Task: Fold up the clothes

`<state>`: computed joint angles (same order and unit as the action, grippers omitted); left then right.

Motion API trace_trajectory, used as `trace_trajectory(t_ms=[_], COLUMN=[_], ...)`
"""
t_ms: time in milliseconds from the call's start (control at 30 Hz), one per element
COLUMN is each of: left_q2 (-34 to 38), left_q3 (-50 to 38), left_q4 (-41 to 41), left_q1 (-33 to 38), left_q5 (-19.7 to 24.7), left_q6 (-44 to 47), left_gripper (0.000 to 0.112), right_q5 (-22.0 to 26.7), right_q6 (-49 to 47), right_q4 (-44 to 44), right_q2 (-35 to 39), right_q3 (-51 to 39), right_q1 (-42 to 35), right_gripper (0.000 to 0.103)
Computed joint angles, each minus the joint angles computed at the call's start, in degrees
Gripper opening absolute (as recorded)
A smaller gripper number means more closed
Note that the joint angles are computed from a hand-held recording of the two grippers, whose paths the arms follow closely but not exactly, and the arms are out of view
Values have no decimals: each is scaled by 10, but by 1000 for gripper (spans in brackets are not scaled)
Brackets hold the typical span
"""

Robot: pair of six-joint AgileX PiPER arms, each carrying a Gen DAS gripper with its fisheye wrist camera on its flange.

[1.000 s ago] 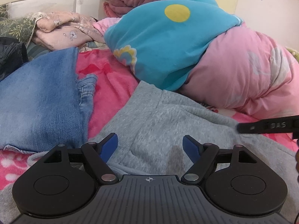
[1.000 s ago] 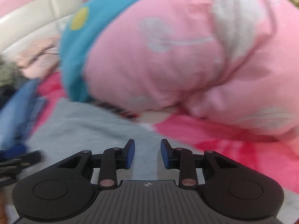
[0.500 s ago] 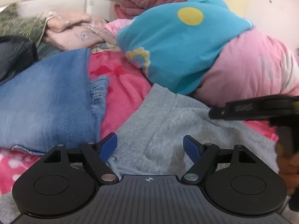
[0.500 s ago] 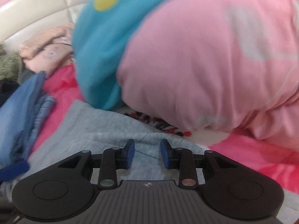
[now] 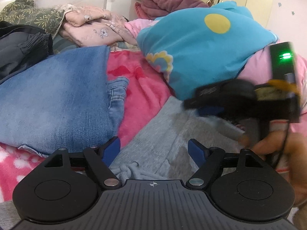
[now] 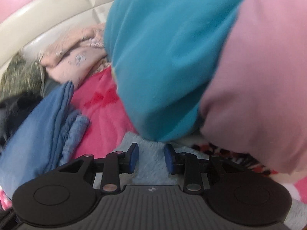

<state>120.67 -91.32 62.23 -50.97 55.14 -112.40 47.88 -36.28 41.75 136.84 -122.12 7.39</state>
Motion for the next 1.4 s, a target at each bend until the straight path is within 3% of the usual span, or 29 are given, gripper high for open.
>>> trace_trajectory(t_ms=[67, 167, 300, 467, 600, 767, 833, 900, 1000, 1100, 1267, 1400], left_q2=[-2, 0, 2, 12, 18, 46, 82, 125, 139, 113, 100, 101], left_q3=[3, 0, -9, -34, -50, -89, -140, -200, -217, -178, -151, -148], left_q4=[3, 4, 11, 35, 62, 9, -47, -91, -85, -97, -84, -75], left_q1=[0, -2, -11, -36, -66, -95, -111, -127, -141, -132, -133, -134], left_q5=[-1, 4, 20, 46, 21, -120, -128, -95, -61, -83, -96, -95], left_q6=[-6, -4, -6, 1, 42, 241, 351, 445, 470, 444, 400, 384], left_gripper=[78, 78, 79, 80, 81, 82, 81, 80, 80, 80, 82, 86], right_q5=[-34, 28, 66, 125, 142, 78, 43, 28, -44, -13, 87, 74], right_q6=[4, 17, -83, -179, -258, -405, -471, -529, -546, -589, -519, -522], right_q4=[28, 133, 187, 196, 145, 166, 204, 222, 170, 172, 108, 187], right_q2=[-24, -56, -203, -372, -432, -472, -491, -497, -497, -497, -501, -480], right_q3=[28, 52, 223, 441, 551, 656, 694, 717, 749, 770, 716, 672], right_q1=[-18, -93, -209, -414, -548, -569, -548, -532, -500, -551, -615, -623], right_gripper=[31, 31, 35, 36, 36, 36, 36, 35, 34, 34, 34, 35])
